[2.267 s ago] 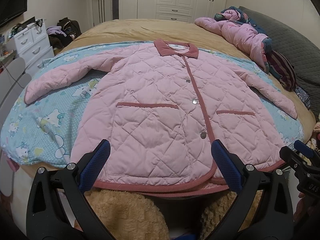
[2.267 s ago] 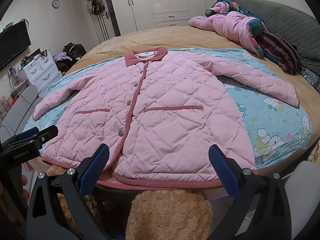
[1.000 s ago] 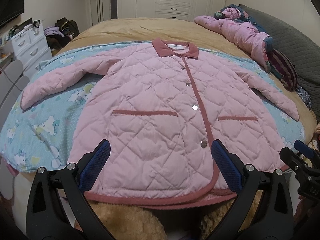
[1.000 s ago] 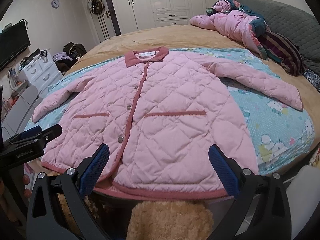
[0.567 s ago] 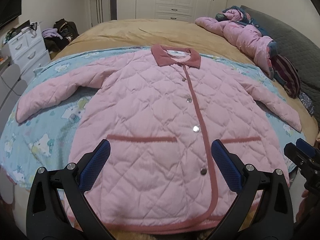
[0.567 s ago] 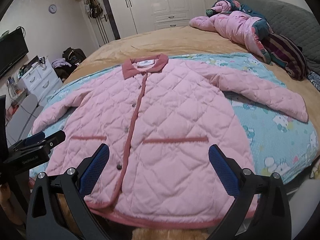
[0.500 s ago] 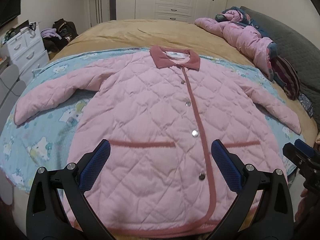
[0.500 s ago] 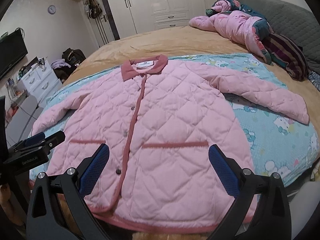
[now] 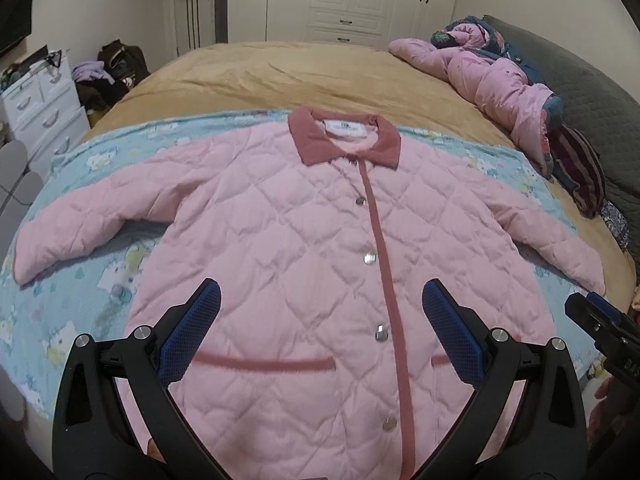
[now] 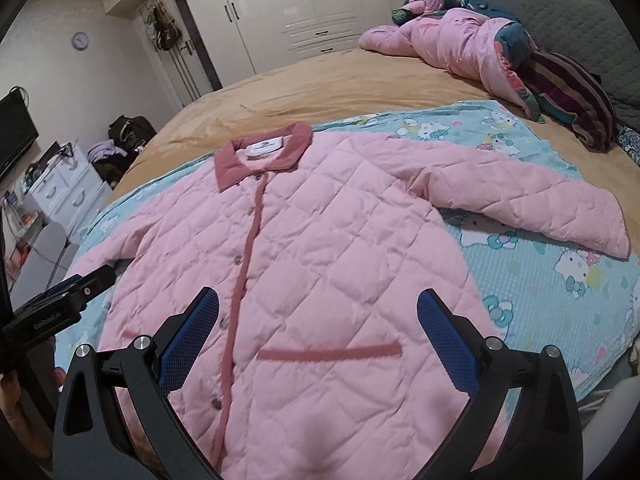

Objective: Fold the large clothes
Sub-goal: 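Move the right gripper over the jacket toward the sleeve cuff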

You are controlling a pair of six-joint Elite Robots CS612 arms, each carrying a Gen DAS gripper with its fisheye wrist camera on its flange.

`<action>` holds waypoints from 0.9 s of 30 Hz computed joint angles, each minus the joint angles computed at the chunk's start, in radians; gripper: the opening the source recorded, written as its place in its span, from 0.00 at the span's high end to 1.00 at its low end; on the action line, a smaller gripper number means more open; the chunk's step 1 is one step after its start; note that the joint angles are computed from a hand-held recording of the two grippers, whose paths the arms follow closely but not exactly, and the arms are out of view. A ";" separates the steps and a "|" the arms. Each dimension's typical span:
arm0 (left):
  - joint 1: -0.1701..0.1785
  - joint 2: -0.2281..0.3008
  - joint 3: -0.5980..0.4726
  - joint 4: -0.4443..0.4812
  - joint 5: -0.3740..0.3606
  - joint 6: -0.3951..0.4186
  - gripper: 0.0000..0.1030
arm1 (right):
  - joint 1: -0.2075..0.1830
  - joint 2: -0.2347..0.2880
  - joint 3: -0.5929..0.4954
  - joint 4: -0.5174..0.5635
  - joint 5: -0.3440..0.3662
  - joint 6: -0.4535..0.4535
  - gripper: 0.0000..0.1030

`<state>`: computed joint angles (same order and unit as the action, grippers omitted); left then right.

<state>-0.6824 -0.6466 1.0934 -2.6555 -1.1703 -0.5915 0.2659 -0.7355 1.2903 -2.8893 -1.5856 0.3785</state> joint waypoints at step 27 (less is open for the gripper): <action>0.046 0.346 -0.651 0.302 -0.146 0.088 0.08 | -0.115 0.097 -0.143 0.095 -0.119 0.192 0.04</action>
